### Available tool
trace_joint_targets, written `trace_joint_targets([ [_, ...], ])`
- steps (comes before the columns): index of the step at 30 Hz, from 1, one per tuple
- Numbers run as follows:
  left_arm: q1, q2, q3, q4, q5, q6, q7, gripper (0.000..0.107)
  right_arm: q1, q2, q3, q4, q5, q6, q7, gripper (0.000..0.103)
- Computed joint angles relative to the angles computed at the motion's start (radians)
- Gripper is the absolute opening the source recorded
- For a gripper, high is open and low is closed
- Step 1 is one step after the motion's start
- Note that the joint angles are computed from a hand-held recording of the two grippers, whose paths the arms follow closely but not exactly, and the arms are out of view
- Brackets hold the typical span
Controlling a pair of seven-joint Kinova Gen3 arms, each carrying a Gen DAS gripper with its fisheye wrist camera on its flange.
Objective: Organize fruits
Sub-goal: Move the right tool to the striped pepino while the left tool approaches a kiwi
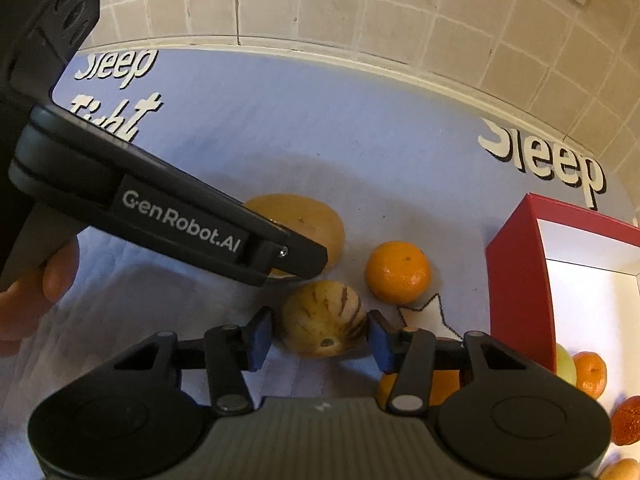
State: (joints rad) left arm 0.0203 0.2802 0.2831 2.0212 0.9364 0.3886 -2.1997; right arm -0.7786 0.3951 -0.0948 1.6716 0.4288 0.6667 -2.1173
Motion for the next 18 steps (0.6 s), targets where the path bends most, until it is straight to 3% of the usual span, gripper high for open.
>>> trace_joint_targets([
  [10, 0.02, -0.01, 0.005, 0.009, -0.033, -0.044, 0.038, 0.066, -0.017, -0.004, 0.017, 0.022, 0.036, -0.031, -0.052, 0.046],
  [18, -0.011, -0.065, 0.018, 0.042, 0.029, -0.049, -0.011, 0.066, -0.02, -0.085, 0.009, 0.1, 0.056, -0.089, -0.109, 0.045],
])
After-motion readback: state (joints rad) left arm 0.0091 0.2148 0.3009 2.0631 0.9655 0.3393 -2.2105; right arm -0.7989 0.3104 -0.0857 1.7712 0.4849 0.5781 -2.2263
